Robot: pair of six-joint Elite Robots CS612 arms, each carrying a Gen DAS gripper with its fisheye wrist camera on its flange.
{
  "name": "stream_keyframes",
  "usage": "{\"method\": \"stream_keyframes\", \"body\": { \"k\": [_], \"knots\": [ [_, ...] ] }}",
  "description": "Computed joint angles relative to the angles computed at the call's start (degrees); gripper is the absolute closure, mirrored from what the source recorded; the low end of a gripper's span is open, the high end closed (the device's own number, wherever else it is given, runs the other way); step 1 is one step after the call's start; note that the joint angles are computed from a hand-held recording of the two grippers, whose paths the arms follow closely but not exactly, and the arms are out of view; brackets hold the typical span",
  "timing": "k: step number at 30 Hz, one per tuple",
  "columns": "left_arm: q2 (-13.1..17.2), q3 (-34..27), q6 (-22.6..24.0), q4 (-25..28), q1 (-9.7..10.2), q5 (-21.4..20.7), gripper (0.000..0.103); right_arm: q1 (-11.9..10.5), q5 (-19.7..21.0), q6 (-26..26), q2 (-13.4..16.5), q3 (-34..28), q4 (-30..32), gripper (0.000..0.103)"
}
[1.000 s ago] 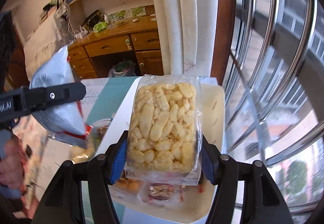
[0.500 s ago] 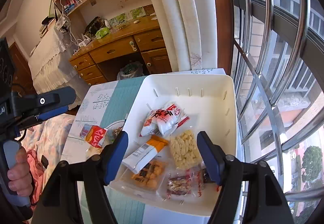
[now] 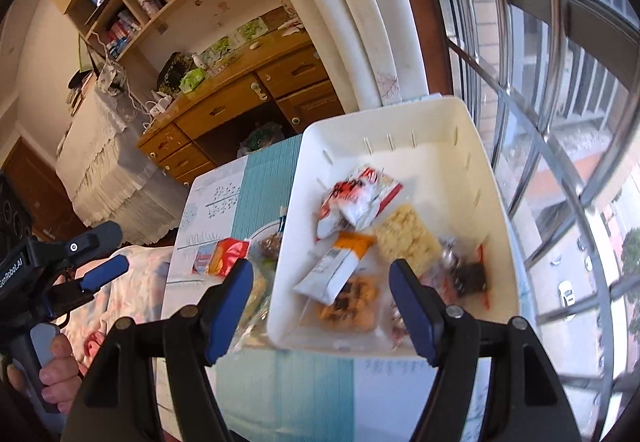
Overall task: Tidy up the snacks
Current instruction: 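Withdraw both tools from the basket toward the remaining snacks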
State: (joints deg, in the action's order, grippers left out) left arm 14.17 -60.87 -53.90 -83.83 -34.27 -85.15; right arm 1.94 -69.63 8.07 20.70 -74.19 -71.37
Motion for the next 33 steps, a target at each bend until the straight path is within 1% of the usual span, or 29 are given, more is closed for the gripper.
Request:
{"method": "stream_keyframes", "body": {
  "k": [3,5,13,16,19,20,21,25,28,30,33],
  "knots": [
    [1.6,-4.1,-0.4,2.7,0.63,-0.4,0.023,0.7,-0.3,3.0,0.6,-1.5,1.0,0.032],
    [2.5,-6.6,0.3,4.8,1.11,-0.9,0.023,1.2,-0.6,5.5,0.9,-2.4,1.4,0.032],
    [4.8,-13.8,6.5,12.0,3.01,-3.6,0.023,4.2,-3.3,16.1,2.4,-5.6,1.8,0.032],
    [5.3,-15.7,8.8,14.1,3.93,-5.2,0.023,5.1,-3.4,20.5,2.7,-5.9,1.9,0.031],
    [5.6,-16.7,11.3,15.8,4.86,-6.5,0.023,6.0,-3.3,24.2,3.2,-6.2,2.0,0.029],
    [5.7,-16.9,12.1,16.3,5.25,-7.0,0.023,6.4,-3.5,25.6,3.3,-6.4,1.9,0.027],
    [5.8,-17.1,12.8,16.7,5.55,-7.5,0.023,6.6,-3.7,26.7,3.5,-6.5,1.8,0.021],
    [5.8,-17.1,16.0,18.3,6.8,-9.5,0.023,7.9,-4.9,31.6,4.1,-6.9,1.6,0.021],
    [5.6,-16.5,19.6,19.5,7.47,-10.2,0.023,8.6,-5.0,35.3,4.5,-6.8,2.0,0.021],
    [5.2,-15.6,21.9,20.5,7.65,-9.7,0.022,8.7,-4.6,36.9,4.7,-6.7,2.5,0.021],
    [4.7,-14.0,25.4,21.0,7.93,-9.5,0.022,8.7,-2.6,40.5,5.2,-6.6,3.3,0.021]
  ]
}}
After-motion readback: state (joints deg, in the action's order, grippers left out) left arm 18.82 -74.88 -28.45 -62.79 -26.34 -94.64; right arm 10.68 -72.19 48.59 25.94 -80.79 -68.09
